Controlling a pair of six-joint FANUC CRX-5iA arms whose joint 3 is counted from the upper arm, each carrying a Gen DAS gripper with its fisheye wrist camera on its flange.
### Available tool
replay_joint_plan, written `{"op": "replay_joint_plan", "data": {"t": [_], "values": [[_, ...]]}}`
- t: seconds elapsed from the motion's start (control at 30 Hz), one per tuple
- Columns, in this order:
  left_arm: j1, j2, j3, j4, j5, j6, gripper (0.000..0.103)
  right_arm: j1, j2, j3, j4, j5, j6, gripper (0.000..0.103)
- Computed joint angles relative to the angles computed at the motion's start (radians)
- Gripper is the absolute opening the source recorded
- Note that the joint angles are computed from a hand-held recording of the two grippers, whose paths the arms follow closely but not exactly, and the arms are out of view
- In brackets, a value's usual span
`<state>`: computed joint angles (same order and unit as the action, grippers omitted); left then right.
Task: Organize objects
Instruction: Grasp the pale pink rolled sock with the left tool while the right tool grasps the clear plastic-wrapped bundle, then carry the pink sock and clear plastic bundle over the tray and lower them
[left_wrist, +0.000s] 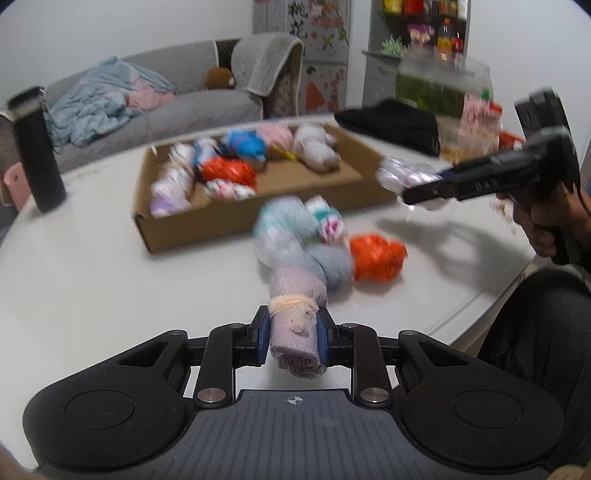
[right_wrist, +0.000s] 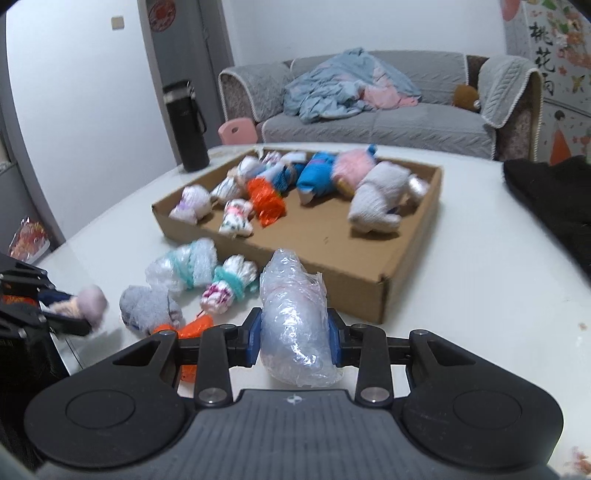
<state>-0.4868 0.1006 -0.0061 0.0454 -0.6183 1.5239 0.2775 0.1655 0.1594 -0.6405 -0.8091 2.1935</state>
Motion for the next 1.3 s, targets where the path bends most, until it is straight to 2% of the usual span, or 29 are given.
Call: {"op": "replay_joint_plan", "data": {"t": [0.17,0.37,0.5,0.67,0.87,1.1,1.3], "values": [[0.054,-0.037,0.017,0.019,0.027,0.027,0.032,-0.030,-0.010,0.040,-0.023,0.009,0.014,0.032],[0.085,0.009,0.150,-0.056,0.016,0.098,0.032,-0.022,0.014,0.119,0.003,0.026,0.014,0.032],[0.084,0.102,0.299,-0.099,-0.050,0.145,0.032,-0.013,0.043,0.172,-0.004,0.026,0.012,0.032],[0.071,0.238,0.468,-0.064,-0.097,0.086,0.032,0.008,0.096,0.251,-0.011,0.000,0.011,0.032],[0.038,0.430,0.696,-0.043,-0.167,0.079,0.032,0.044,0.182,0.334,0.039,-0.013,-0.062,0.032],[0.016,0.578,0.849,-0.033,-0.224,0.064,0.032,0.050,0.261,0.391,0.069,-0.034,-0.120,0.032],[0.021,0.645,0.902,-0.021,-0.264,0.052,0.032,0.055,0.318,0.435,0.107,-0.061,-0.169,0.032]]}}
